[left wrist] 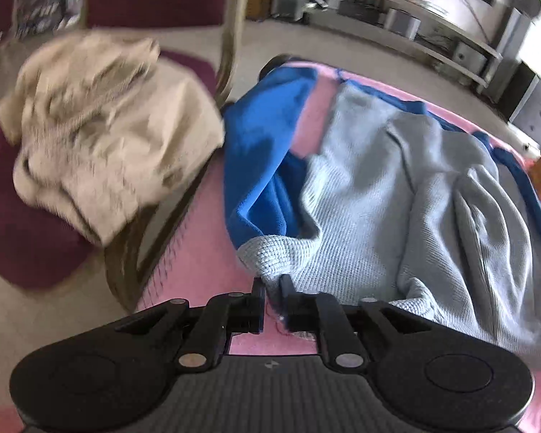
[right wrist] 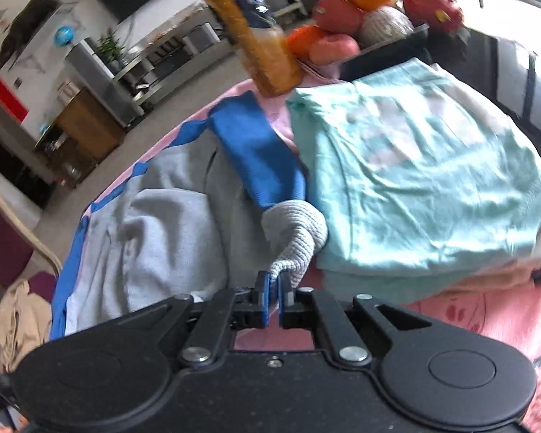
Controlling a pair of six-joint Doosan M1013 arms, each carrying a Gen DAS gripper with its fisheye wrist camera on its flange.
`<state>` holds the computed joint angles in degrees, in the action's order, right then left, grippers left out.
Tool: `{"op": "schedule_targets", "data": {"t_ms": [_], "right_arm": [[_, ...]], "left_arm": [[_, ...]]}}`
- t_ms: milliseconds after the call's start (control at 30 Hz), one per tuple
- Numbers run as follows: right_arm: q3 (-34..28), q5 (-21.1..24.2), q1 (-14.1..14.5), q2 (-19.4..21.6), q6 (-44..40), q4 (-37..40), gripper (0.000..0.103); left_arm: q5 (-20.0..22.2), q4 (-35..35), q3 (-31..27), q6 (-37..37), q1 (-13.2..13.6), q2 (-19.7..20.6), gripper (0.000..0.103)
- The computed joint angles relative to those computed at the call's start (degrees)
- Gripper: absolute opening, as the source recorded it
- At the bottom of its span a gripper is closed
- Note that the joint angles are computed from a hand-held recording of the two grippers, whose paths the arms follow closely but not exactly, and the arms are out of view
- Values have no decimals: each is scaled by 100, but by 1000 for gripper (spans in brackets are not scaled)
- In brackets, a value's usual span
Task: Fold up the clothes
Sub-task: 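Lower the sweater onto the pink bed with both grippers, spreading it flat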
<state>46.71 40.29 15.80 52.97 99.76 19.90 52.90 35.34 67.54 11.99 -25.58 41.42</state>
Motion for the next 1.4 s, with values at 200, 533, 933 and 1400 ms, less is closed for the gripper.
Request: {"op": "schedule_targets", "data": {"t_ms": [200,533,933,1400], "right_arm": [[-158,468,-51,47,-483,324,30],[-300,770,-249,49,-706,1068,55],[-523,834,-338,396,-661,1962,65],[-1062,1183,-253,746,576,1309,11]], "left_arm": [[106,-34,163,364,-140,-120,44],[-796,-652,617,-150,-65,-392,53],[-1295,-876,828,-1450,154,-396,64],[-283,-964,-288,-417,188,351,7]]}}
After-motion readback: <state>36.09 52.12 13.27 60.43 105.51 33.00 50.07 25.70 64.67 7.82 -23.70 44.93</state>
